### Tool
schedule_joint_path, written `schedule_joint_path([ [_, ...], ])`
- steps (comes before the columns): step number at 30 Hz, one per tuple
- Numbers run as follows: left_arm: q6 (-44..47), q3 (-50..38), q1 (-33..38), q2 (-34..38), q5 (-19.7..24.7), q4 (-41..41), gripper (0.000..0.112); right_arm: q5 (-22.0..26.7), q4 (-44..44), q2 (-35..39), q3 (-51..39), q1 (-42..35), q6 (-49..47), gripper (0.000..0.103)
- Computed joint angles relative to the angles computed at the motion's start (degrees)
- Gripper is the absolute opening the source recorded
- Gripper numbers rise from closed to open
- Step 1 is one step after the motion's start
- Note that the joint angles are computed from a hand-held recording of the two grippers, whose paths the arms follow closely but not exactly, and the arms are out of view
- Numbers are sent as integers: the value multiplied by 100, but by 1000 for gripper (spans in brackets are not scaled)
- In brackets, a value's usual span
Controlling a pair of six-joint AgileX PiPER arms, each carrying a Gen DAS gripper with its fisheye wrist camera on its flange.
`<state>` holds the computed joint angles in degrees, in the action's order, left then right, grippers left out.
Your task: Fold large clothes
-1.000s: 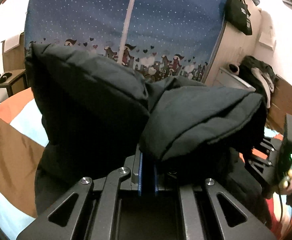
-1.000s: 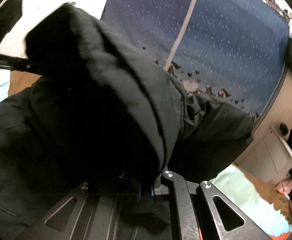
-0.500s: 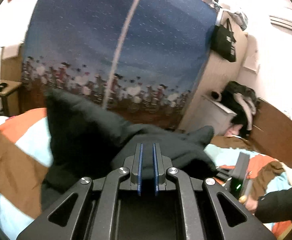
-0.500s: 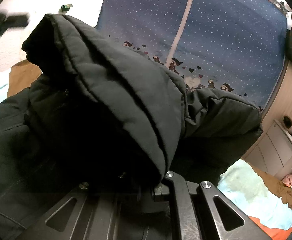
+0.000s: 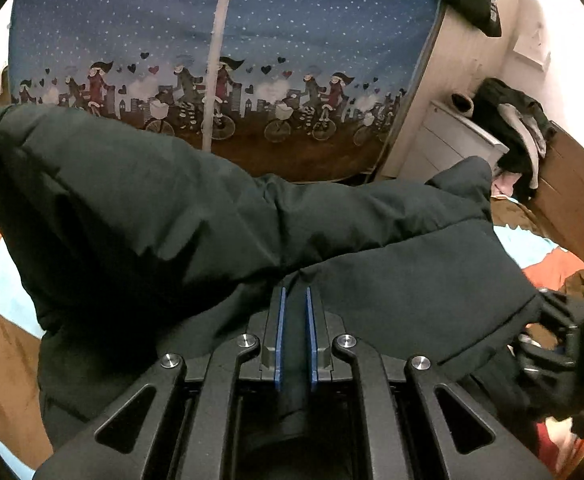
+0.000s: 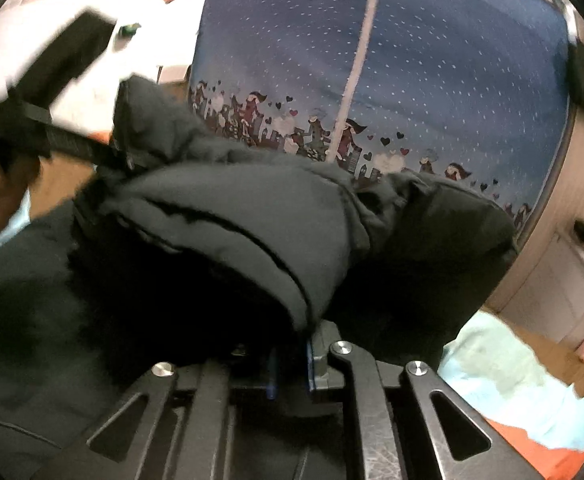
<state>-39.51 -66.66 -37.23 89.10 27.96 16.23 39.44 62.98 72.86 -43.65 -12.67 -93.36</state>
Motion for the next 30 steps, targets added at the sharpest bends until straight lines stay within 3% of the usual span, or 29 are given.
schedule_joint_path([
  [3, 39, 1, 52, 56, -68, 42, 7, 822, 137, -137, -205, -627, 16, 31],
  [5, 12, -47, 51, 111, -57, 134, 7, 1292, 409, -193, -406, -993, 21, 50],
  [7, -57, -124, 27, 203, -65, 228, 7, 1545, 678, -178, -588, -1186, 119, 56],
  [10, -71, -108, 47, 244, -159, 240, 7, 810, 387, 62, -1106, -469, 678, 57],
  [13, 134, -67, 116, 217, -229, 66, 7, 406, -367, 604, -1640, 256, 1453, 57],
  [17, 272, -73, 94, 167, -107, 112, 7, -286, -1452, 1238, -1902, 1035, 2405, 45],
  [23, 477, -130, 244, 401, -191, 195, 7, -762, -1841, 1742, -1936, 1205, 2698, 43],
  [27, 134, -797, 392, 1077, -20, 521, 7, -1189, -2792, 2418, -2516, 1617, 3977, 43],
  [30, 537, -1248, 655, 1540, -15, 212, 7, -1037, -3288, 3145, -3310, 1715, 4875, 43],
])
